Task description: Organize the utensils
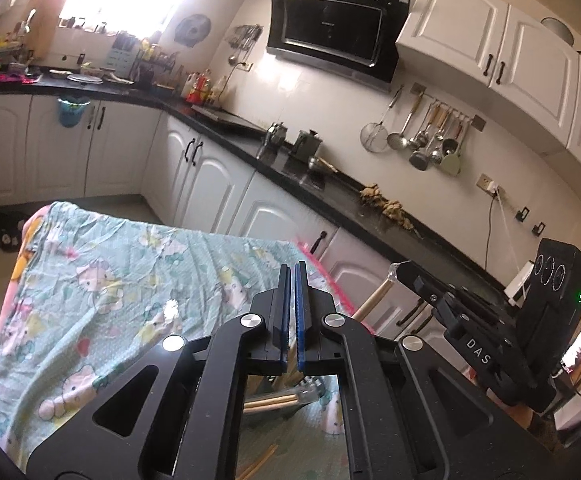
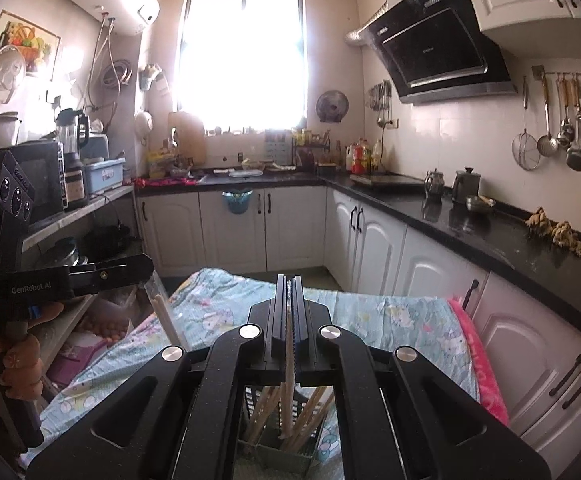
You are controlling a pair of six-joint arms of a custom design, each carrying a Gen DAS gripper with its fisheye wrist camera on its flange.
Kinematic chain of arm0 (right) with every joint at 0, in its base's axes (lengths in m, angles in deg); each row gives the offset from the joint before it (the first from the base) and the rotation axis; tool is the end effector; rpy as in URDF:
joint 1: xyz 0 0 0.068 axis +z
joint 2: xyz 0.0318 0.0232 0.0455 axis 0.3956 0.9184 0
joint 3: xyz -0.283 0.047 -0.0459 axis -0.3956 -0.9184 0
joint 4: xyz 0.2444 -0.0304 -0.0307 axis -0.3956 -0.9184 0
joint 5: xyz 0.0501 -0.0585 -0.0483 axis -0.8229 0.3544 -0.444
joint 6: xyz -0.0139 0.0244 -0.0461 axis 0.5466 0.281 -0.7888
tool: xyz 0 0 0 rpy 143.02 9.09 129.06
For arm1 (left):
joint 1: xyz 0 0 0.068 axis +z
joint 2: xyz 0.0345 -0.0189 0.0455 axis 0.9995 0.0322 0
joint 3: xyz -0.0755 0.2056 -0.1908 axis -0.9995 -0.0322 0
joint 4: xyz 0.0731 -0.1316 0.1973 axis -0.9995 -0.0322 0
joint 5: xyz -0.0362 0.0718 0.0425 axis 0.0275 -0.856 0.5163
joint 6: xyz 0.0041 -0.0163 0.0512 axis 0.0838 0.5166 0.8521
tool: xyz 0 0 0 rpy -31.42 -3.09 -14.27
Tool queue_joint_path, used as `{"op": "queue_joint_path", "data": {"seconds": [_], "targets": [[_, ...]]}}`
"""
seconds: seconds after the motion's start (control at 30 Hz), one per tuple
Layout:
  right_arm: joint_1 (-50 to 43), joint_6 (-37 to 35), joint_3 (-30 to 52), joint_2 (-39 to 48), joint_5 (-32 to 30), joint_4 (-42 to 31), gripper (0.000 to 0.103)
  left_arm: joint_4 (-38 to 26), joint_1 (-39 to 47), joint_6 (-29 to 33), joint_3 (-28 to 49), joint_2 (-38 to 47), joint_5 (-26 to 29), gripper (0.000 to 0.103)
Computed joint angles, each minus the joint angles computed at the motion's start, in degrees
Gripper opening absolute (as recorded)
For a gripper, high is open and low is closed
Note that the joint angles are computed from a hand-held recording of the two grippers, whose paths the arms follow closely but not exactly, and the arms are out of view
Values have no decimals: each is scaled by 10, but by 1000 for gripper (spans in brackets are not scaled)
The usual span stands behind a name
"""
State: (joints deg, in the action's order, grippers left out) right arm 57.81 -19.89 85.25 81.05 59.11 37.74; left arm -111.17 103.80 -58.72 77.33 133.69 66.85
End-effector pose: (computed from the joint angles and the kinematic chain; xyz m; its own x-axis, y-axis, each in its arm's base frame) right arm 0.2301 0.1360 0.3295 -0.3174 -0.0110 -0.9482 -0.0322 0.9995 -0.0008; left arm 0.3233 0.0582 0.3274 -0.5478 -0.0158 -0.8365 0.6244 0.6577 -0.4213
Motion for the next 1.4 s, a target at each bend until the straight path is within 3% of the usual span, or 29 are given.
{"op": "queue_joint_path", "data": {"seconds": [0.03, 0.13, 0.17, 0.23, 0.3, 0.4, 0.67, 0.77, 1.1, 1.4], "targets": [[-1, 3, 0, 5, -4, -2, 3, -1, -1, 2, -1, 1, -4, 0], [-3, 14, -2, 17, -6, -9, 5, 0, 2, 12, -7, 5, -21, 17], [-3, 19, -3, 20, -5, -12, 8, 4, 4, 17, -13, 3, -29, 23], [-2, 26, -10, 19, -5, -12, 23, 4, 8, 23, -18, 4, -36, 24], [3, 34, -18, 18, -2, -12, 25, 4, 13, 28, -21, 7, -42, 38], [10, 44, -31, 10, 3, -12, 37, 5, 24, 31, -26, 4, -46, 49], [50, 57, -67, -30, 42, -12, 55, 10, 69, 38, -43, -19, -37, 84], [72, 62, -82, -51, 68, -11, 62, 12, 90, 41, -52, -33, -24, 92], [166, 86, -112, -100, 169, -23, 86, -26, 147, 101, -98, -91, 0, 92], [256, 166, -141, -108, 253, -62, 94, -27, 183, 179, -191, -150, -24, 92]]}}
